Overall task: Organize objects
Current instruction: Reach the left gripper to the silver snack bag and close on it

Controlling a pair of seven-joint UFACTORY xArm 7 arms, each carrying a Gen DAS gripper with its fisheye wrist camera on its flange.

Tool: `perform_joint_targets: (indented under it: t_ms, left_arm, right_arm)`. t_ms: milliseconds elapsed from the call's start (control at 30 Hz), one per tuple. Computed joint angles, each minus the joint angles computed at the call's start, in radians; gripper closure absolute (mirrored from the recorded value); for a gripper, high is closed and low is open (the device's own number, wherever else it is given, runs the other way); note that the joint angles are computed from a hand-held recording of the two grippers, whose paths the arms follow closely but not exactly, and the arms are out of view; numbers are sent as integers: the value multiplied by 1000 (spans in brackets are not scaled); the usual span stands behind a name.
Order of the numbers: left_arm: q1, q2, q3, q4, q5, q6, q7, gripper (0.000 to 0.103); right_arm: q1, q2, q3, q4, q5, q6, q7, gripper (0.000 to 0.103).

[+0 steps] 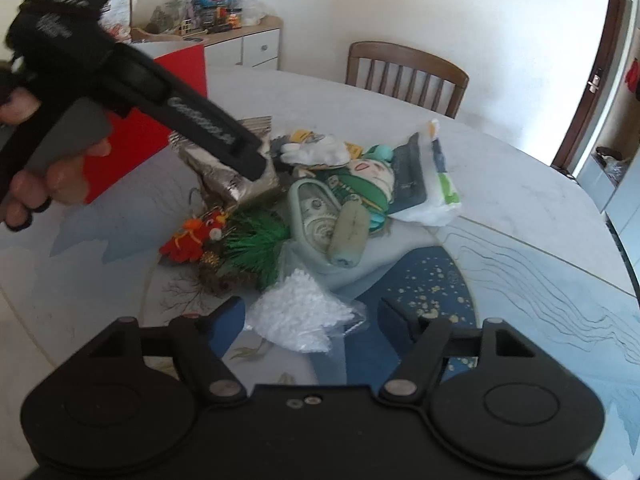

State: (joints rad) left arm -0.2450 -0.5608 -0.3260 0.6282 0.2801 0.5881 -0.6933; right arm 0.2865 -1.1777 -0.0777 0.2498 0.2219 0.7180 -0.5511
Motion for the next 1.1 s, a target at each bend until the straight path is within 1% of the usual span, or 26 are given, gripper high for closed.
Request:
perform_joint_targets:
  t_ms: [67, 133, 167, 233, 300, 367, 433, 500, 600, 667, 767, 833, 900, 1100]
  left_arm:
    - [-8, 18, 10, 6, -8, 2, 17, 17]
    - [-19, 32, 22, 9, -20, 8, 38, 26]
    - [-23, 37, 28, 10, -25, 11, 48, 32]
    - [-31, 40, 41, 7, -44, 3, 59, 35]
    - [-39, 42, 51, 6, -63, -5, 73, 42]
    - [-42, 45, 50, 9, -68, -10, 84, 46]
    - [-40, 46, 43, 10, -64, -13, 90, 51]
    - [-46, 45, 46, 9, -74, -18, 98, 59]
    - [-40, 43, 34, 12, -69, -13, 90, 62]
    - [-36, 39, 28, 11, -65, -12, 82, 64]
    - [-31, 31, 23, 10, -60, -4, 67, 65]
    - [-25, 17, 16, 7, -53, 6, 53, 66]
    - [-20, 5, 10, 4, -45, 16, 39, 67]
    - [-17, -51, 5, -17, -44, 42, 2, 68]
  right_arm:
    - [8, 4, -4, -2, 1, 2, -11, 35]
    - [11, 6, 0, -8, 1, -4, -16, 36]
    - [12, 6, 2, -11, 0, -10, -19, 36]
    - [16, 8, 3, -15, 0, -20, -24, 36]
    - [21, 14, -1, -16, 2, -29, -30, 38]
    - [24, 13, -1, -18, 3, -34, -34, 40]
    - [28, 14, -3, -18, 5, -37, -38, 44]
    - [29, 11, -3, -20, 6, -38, -41, 46]
    - [35, 17, -14, -15, 11, -31, -50, 59]
    - [35, 17, -17, -15, 15, -30, -54, 60]
    - [35, 18, -25, -13, 24, -29, -62, 65]
    - [35, 17, -30, -12, 30, -27, -67, 69]
    - [32, 13, -33, -11, 35, -23, -70, 77]
    - [20, -2, -52, -5, 53, 16, -79, 79]
